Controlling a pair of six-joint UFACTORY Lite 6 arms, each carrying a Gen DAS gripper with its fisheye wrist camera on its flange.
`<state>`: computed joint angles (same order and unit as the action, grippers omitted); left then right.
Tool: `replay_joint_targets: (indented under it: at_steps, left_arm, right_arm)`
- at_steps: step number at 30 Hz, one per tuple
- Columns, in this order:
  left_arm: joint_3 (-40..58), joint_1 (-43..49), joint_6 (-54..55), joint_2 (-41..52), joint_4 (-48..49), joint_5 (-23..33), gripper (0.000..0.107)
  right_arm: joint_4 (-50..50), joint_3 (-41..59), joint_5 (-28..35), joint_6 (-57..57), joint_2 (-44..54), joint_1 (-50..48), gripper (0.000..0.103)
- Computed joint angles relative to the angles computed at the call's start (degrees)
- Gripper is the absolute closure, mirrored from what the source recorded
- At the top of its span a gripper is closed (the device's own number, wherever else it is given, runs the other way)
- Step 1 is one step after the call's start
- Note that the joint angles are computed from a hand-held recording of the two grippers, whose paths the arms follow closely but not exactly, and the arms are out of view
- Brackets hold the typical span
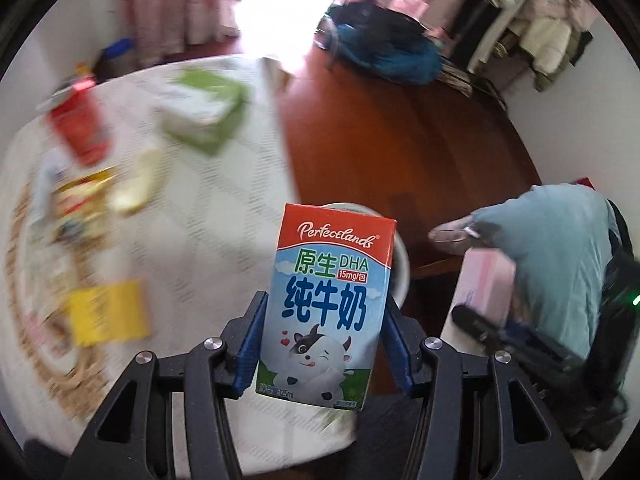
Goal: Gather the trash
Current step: 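Carry both boxes over the white bin and open both grippers to drop them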
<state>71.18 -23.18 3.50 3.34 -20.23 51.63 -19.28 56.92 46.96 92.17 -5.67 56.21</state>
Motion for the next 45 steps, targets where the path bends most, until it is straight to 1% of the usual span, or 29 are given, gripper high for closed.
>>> replay_joint_targets:
  at_steps: [2,4,6,8,10,13,14,15,16,17,18,19,20,21,23,25,28,31,34,39,45]
  left_arm:
    - [7.5,-2.4,0.1,10.5,-1.8,-0.3,0.057]
    - [14.7,-4.5,-0.2,19.4,-2.7,0.3,0.057]
    - [22.8,-6.0,-0.9,27.2,-2.5,2.4,0.057]
    - [31.2,-6.9,-2.0,34.5,-2.2,5.4,0.057]
    - [35.5,-7.4,-2.2,38.4,-2.8,7.2,0.057]
    - [43.8,-7.6,-3.3,45.0,-1.7,11.0,0.056]
    - [46.4,-7.5,-3.7,46.8,-1.5,12.1,0.05]
    - [47.8,-7.2,-3.9,47.8,-1.4,12.7,0.041]
    - [48.0,-6.8,-4.0,48.1,-1.7,12.6,0.022]
    - [47.1,-6.7,-4.3,47.6,-1.7,11.7,0.014]
    - [46.2,-6.4,-4.6,47.0,-1.3,11.2,0.013]
    - [46.1,-6.7,-5.2,46.9,-0.9,10.9,0.013]
    - [45.3,-7.3,-6.0,46.6,0.3,10.2,0.013]
    - [44.2,-7.7,-6.5,45.8,1.3,9.4,0.013]
    - [41.4,-8.1,-7.0,43.7,4.0,7.8,0.013]
    - [38.3,-9.1,-8.3,41.7,7.8,5.6,0.013]
    - [33.4,-10.5,-10.6,38.1,13.4,2.1,0.013]
    - [27.8,-11.9,-13.0,33.8,17.7,-0.8,0.013]
    - [23.7,-12.9,-15.0,30.0,20.5,-2.4,0.013]
    - [15.2,-14.3,-18.5,21.5,24.7,-4.4,0.013]
    - [6.8,-16.0,-22.0,10.8,27.8,-4.5,0.013]
  right_arm:
    - [3.4,-8.8,-4.6,-5.9,-5.0,-7.0,0.052]
    - [6.2,-13.7,-9.4,-11.2,-5.6,-12.4,0.052]
    - [9.4,-17.5,-12.9,-16.8,-6.4,-16.9,0.052]
    - [11.5,-19.7,-16.2,-20.4,-5.3,-19.8,0.052]
    - [13.6,-20.7,-20.4,-22.9,-2.1,-21.6,0.052]
    - [16.9,-20.4,-24.5,-27.9,2.3,-24.2,0.052]
    - [18.3,-20.1,-25.8,-30.0,3.9,-24.8,0.052]
    - [20.3,-19.7,-27.2,-32.5,5.5,-25.4,0.051]
    - [24.4,-19.2,-28.8,-37.2,7.5,-26.5,0.049]
    - [27.4,-19.0,-29.8,-40.8,9.1,-27.2,0.045]
    - [29.4,-18.5,-30.4,-43.4,10.8,-28.0,0.031]
    - [30.1,-18.3,-30.6,-43.5,12.0,-28.3,0.02]
    - [30.6,-18.2,-31.4,-43.7,12.9,-28.5,0.003]
    - [28.7,-18.2,-31.3,-41.5,13.2,-28.2,0.001]
    - [23.1,-17.3,-29.8,-35.6,14.3,-27.2,0.001]
    - [19.6,-17.4,-28.7,-31.6,14.1,-26.5,0.001]
    - [16.3,-17.6,-27.0,-27.6,13.2,-25.3,0.001]
    - [12.5,-17.0,-23.6,-22.6,11.8,-23.1,0.001]
    - [10.6,-17.5,-21.4,-19.2,9.2,-21.5,0.001]
    - [6.1,-17.8,-15.0,-11.2,3.2,-16.7,0.001]
    - [2.0,-17.1,-4.5,-1.2,-4.3,-8.1,0.001]
